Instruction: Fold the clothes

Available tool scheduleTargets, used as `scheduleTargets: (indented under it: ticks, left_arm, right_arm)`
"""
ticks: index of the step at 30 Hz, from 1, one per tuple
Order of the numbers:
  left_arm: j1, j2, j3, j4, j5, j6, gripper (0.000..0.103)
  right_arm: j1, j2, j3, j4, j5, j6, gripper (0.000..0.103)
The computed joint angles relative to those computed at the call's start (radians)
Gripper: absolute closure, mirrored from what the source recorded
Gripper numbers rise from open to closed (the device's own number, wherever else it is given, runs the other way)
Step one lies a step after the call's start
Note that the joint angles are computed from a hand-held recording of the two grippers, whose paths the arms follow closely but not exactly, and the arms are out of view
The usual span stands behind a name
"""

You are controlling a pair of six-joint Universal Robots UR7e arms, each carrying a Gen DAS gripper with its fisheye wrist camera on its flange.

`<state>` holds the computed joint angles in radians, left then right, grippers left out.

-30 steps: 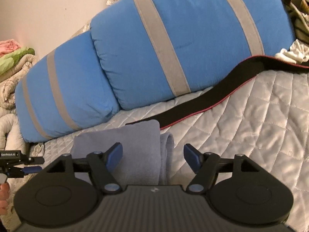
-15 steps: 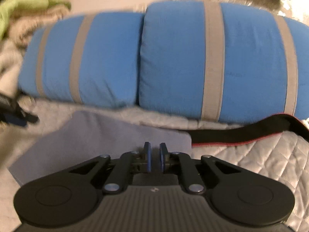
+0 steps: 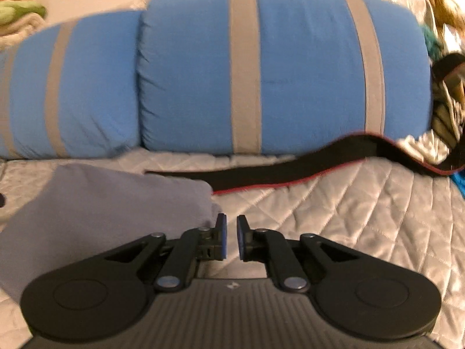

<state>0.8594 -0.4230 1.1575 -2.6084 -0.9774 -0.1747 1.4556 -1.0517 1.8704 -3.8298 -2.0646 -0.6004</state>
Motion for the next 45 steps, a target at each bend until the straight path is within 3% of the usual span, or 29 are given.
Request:
scheduleTargets:
  ticks: [3,6,9,17,23,26,27,30,31,32,34,35,45]
  left_arm:
    - [0.005,-0.023,0.018,0.013,-0.029,-0.046,0.049]
    - [0.004,-0.045,0.047,0.013,-0.034,-0.062,0.049]
    - [-0.006,-0.066,0.082,-0.001,-0.013,-0.049,0.049]
    - [-0.040,-0.144,0.225,-0.085,0.038,0.014,0.048]
    - [-0.059,-0.209,0.363,-0.200,0.004,0.089,0.048]
    - [-0.074,-0.233,0.434,-0.258,0.026,0.118,0.048]
    - [-0.079,-0.238,0.457,-0.280,0.035,0.134,0.048]
    - [-0.095,-0.252,0.531,-0.354,0.059,0.184,0.048]
    - [-0.098,-0.256,0.555,-0.391,0.053,0.206,0.047]
    - [-0.101,-0.258,0.581,-0.440,0.043,0.231,0.045]
    - [-0.109,-0.262,0.634,-0.556,0.015,0.278,0.013]
    - [-0.112,-0.263,0.654,-0.598,0.001,0.295,0.006]
    - [-0.116,-0.225,0.619,-0.431,0.045,0.282,0.004]
  right_arm:
    - [0.015,-0.014,0.052,0.013,0.033,-0.001,0.075]
    - [0.032,0.001,0.068,0.037,-0.046,0.005,0.077]
    - [0.049,0.024,0.077,-0.029,-0.107,-0.022,0.073]
    - [0.070,0.004,0.188,-0.150,-0.112,-0.001,0.072]
    - [0.091,-0.015,0.273,-0.190,-0.073,0.000,0.066]
    - [0.106,-0.012,0.299,-0.205,-0.082,0.006,0.057]
    - [0.110,-0.013,0.307,-0.207,-0.086,0.016,0.049]
    - [0.112,-0.021,0.338,-0.227,-0.045,0.039,0.004]
    - [0.109,-0.023,0.348,-0.245,-0.016,0.039,0.000]
    - [0.113,-0.016,0.348,-0.266,-0.010,0.028,0.000]
    - [0.123,0.003,0.341,-0.301,-0.017,-0.001,0.000]
    - [0.127,0.012,0.335,-0.315,-0.026,-0.018,0.000]
    - [0.130,0.036,0.293,-0.201,-0.143,-0.022,0.000]
